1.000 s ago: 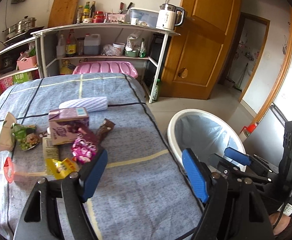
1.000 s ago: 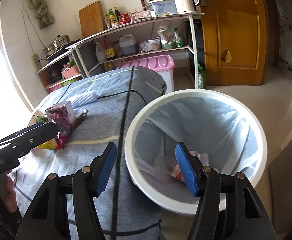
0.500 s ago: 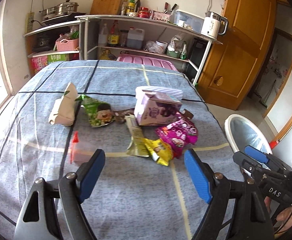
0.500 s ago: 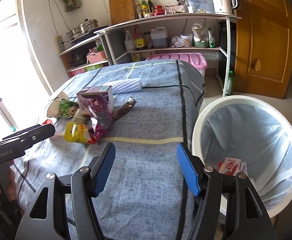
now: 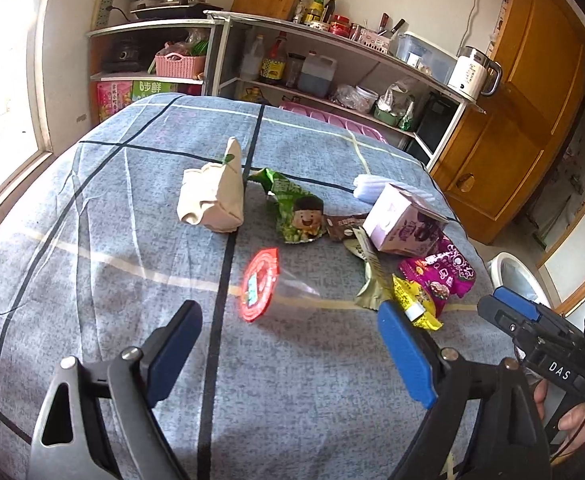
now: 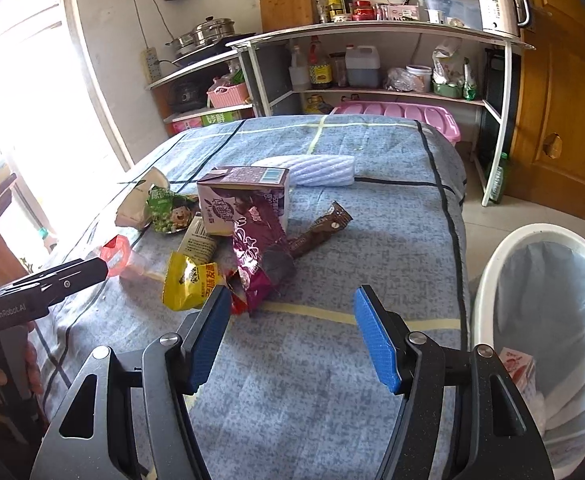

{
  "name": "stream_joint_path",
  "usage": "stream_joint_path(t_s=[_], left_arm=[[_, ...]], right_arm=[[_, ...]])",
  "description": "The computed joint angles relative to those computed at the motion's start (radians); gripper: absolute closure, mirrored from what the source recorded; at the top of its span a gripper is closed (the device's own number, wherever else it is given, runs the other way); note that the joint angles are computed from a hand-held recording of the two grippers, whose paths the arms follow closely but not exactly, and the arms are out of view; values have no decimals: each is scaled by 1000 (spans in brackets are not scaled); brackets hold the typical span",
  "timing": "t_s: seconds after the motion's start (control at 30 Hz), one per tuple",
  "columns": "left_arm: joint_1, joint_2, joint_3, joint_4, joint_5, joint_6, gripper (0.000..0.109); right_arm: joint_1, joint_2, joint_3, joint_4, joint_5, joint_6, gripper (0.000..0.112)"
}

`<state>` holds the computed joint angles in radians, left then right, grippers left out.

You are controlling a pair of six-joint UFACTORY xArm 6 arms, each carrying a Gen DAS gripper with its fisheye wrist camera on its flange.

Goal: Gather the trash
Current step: 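Move both tools back over the table toward the remaining trash, then grasp the red-lidded cup with the left gripper while the right gripper grasps the purple wrapper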

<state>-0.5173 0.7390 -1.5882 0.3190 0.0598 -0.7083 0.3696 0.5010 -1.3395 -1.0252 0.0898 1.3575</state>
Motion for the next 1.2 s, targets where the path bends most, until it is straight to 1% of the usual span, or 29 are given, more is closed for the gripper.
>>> stream_joint_path(t_s=[0.07, 0.13, 0.2, 0.23, 0.27, 0.33, 0.37, 0.4, 0.43, 0.47, 0.5, 0.57, 0.6, 0.7, 0.77, 0.83, 0.9, 0.97, 1.03, 1.1, 1.2], left_arm=[[9, -4, 9, 5, 2, -10, 15], [9, 5, -3, -66, 27, 49, 15], [7, 12, -9, -134, 36, 108, 15], [7, 19, -21, -130, 52, 102, 15], [8, 26, -36, -106, 71, 80, 15], [7, 39, -59, -68, 89, 54, 15], [3, 45, -66, -95, 88, 82, 15], [-4, 57, -85, -164, 93, 149, 15], [-7, 65, -98, -195, 95, 177, 15], [-7, 72, -111, -184, 100, 164, 15], [-7, 81, -130, -172, 106, 153, 15], [-12, 100, -161, -191, 119, 181, 15], [-13, 115, -190, -161, 143, 167, 15], [-16, 147, -252, -4, 199, 74, 15], [-18, 155, -265, 45, 209, 53, 15], [-19, 163, -275, 18, 213, 79, 16], [-17, 172, -288, 12, 220, 75, 19], [-15, 176, -292, 1, 217, 81, 22], [-16, 181, -298, -13, 219, 94, 24], [-17, 191, -314, -29, 236, 110, 27], [-19, 190, -310, -38, 222, 126, 35]], right_arm=[[2, 19, -16, 71, -3, -79, 48], [8, 39, -37, 137, 0, -142, 48], [11, 56, -45, 255, -16, -245, 48], [16, 63, -50, 316, -13, -300, 48], [20, 67, -57, 350, -4, -336, 48], [24, 76, -74, 376, 14, -370, 48], [23, 78, -74, 399, 9, -391, 48], [24, 81, -72, 444, -3, -425, 48], [27, 86, -70, 515, -15, -483, 48], [31, 89, -68, 578, -22, -536, 48], [34, 93, -70, 608, -22, -563, 48], [37, 102, -83, 604, -8, -557, 48], [37, 104, -87, 605, -4, -558, 48], [41, 114, -101, 611, 11, -555, 48], [42, 120, -112, 589, 19, -540, 48], [43, 127, -126, 550, 34, -505, 48], [43, 135, -134, 542, 30, -498, 48], [47, 142, -140, 581, 34, -527, 48], [48, 148, -147, 585, 35, -530, 48], [48, 152, -156, 553, 38, -498, 48], [48, 160, -166, 580, 38, -518, 52]])
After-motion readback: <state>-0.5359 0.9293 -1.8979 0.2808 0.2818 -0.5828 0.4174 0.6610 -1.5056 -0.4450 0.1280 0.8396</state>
